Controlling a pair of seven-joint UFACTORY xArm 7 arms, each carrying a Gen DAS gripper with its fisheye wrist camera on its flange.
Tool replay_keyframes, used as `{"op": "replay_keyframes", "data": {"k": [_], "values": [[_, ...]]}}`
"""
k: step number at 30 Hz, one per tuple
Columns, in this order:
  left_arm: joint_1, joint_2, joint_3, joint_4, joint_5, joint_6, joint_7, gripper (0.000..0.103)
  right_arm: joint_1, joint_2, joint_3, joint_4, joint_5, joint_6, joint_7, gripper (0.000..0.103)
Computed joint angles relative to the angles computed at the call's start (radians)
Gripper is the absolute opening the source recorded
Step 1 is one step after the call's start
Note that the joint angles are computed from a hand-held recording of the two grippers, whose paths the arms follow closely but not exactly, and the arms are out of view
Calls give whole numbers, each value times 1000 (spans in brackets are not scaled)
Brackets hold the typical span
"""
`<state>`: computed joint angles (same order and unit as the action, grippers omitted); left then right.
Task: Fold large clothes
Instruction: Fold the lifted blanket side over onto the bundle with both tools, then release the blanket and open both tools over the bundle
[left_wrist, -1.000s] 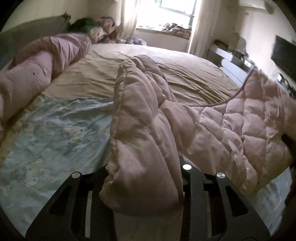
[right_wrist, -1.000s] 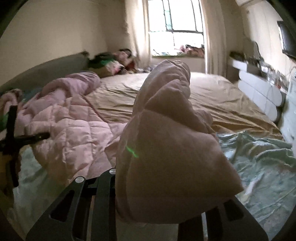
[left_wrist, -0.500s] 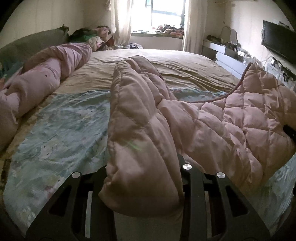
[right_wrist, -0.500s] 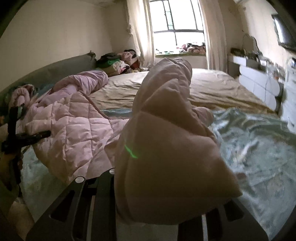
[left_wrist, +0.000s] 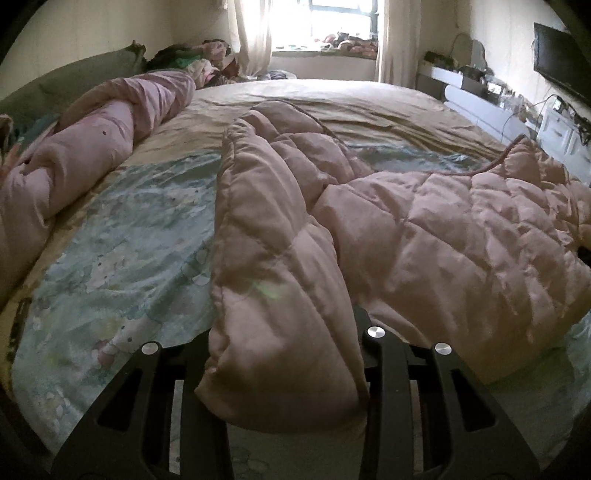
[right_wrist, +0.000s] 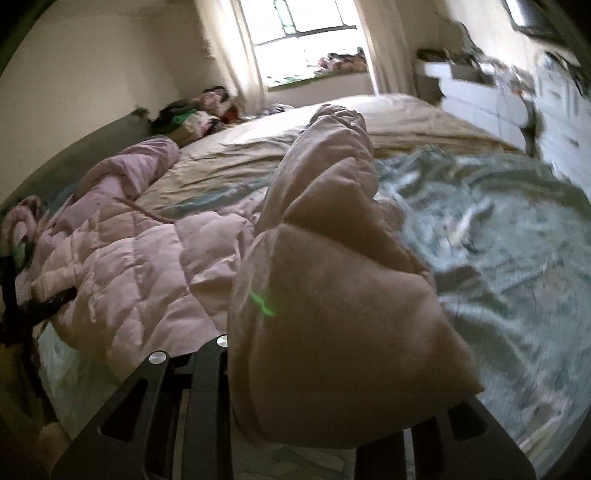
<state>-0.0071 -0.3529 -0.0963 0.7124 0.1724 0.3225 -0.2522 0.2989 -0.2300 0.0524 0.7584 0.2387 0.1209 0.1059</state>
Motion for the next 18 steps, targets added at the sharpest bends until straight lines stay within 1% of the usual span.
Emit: {"op": "replay_keyframes", "data": {"k": [3, 6, 10, 13, 15, 17, 18], "values": [[10, 13, -3, -7, 12, -13, -6, 28, -26, 11, 13, -12, -14, 6, 44, 26], [21, 23, -15, -10, 33, -18, -26, 29, -27, 24, 6, -13, 5, 22, 75, 27], [11, 37, -1, -11, 22, -28, -24, 32, -53, 51, 21, 5, -14, 58, 134, 30], [22, 48, -11, -12, 40, -37, -40, 33, -53, 70, 16, 16, 2, 67, 145, 33], [23, 52, -12, -14, 43, -43, -51, 35, -54, 89, 13, 25, 17, 70, 150, 36], [26, 54, -15, -16, 50, -45, -63, 36, -55, 97, 13, 31, 32, 85, 157, 43], [23, 52, -11, -19, 47, -43, -63, 38, -58, 96, 14, 28, 35, 87, 161, 44]]}}
